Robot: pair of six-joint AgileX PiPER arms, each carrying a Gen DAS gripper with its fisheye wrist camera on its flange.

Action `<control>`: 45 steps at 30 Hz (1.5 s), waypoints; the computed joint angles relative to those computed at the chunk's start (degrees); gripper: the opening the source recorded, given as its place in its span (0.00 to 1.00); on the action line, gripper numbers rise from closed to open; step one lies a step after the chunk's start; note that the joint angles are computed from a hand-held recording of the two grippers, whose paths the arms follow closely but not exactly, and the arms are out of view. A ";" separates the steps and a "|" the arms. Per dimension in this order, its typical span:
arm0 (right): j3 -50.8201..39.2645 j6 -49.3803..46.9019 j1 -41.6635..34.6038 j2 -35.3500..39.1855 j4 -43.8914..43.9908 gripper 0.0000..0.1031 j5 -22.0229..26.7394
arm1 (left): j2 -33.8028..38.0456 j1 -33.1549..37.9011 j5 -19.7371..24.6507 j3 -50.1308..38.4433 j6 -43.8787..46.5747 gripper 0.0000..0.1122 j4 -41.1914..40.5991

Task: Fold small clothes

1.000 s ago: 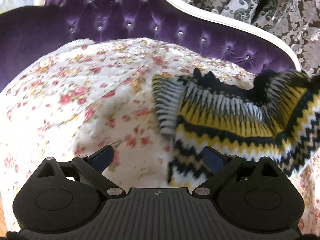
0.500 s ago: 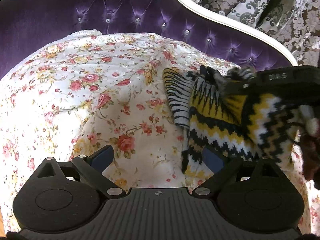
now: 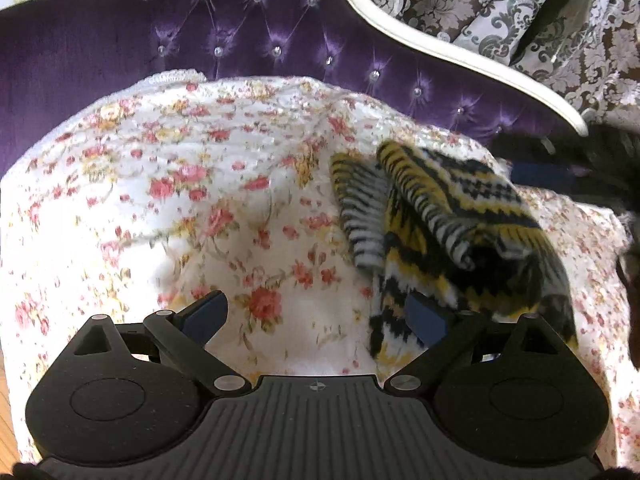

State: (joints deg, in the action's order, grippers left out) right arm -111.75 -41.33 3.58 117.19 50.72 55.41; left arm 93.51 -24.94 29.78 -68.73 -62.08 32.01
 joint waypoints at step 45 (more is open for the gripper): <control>40.98 -60.43 3.35 -17.23 33.17 0.19 -21.22 | 24.15 5.13 11.45 -43.57 42.15 0.15 -37.31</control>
